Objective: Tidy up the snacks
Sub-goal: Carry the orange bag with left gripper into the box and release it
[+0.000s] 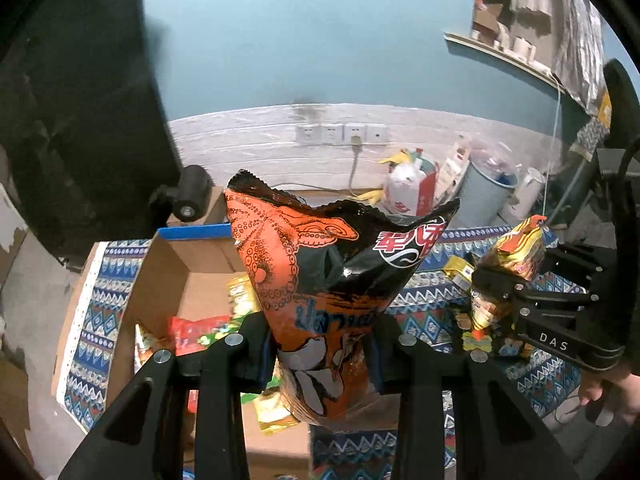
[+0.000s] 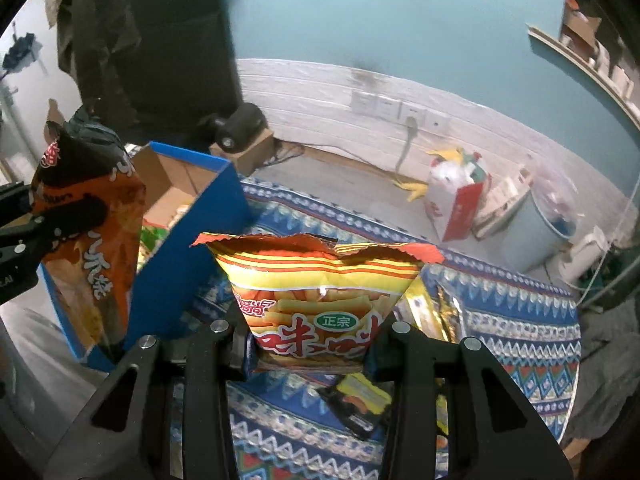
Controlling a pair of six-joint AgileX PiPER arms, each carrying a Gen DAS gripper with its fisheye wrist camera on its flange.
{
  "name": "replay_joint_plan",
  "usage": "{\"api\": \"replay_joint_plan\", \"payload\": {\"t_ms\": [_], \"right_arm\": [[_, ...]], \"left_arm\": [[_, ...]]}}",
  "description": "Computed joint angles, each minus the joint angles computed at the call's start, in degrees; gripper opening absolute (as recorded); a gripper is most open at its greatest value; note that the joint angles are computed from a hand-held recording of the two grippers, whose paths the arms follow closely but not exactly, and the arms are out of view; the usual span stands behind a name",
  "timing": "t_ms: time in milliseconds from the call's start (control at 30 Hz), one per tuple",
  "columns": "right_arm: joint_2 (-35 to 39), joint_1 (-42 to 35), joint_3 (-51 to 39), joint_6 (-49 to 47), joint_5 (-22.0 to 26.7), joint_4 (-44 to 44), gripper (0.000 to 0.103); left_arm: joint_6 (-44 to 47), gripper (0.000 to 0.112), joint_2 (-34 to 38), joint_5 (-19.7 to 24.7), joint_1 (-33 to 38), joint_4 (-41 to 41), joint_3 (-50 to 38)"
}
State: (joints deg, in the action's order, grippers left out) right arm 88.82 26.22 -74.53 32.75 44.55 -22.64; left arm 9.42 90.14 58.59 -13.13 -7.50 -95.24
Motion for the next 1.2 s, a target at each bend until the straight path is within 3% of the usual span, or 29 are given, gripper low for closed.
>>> {"api": "replay_joint_plan", "payload": {"t_ms": [633, 1000, 1200], "right_arm": [[15.95, 5.19, -20.15, -3.39, 3.76, 4.11, 0.038], [27.79, 8.36, -36.92, -7.35, 8.14, 7.17, 0.038], [35.22, 9.08, -47.78, -11.19, 12.60, 9.75, 0.038]], "left_arm": [[6.64, 0.036, 1.74, 1.00, 15.13, -5.61, -0.25], [5.66, 0.037, 6.35, 0.04, 18.72, -0.89, -0.02], [3.99, 0.040, 9.61, 1.91, 18.59, 2.32, -1.21]]}}
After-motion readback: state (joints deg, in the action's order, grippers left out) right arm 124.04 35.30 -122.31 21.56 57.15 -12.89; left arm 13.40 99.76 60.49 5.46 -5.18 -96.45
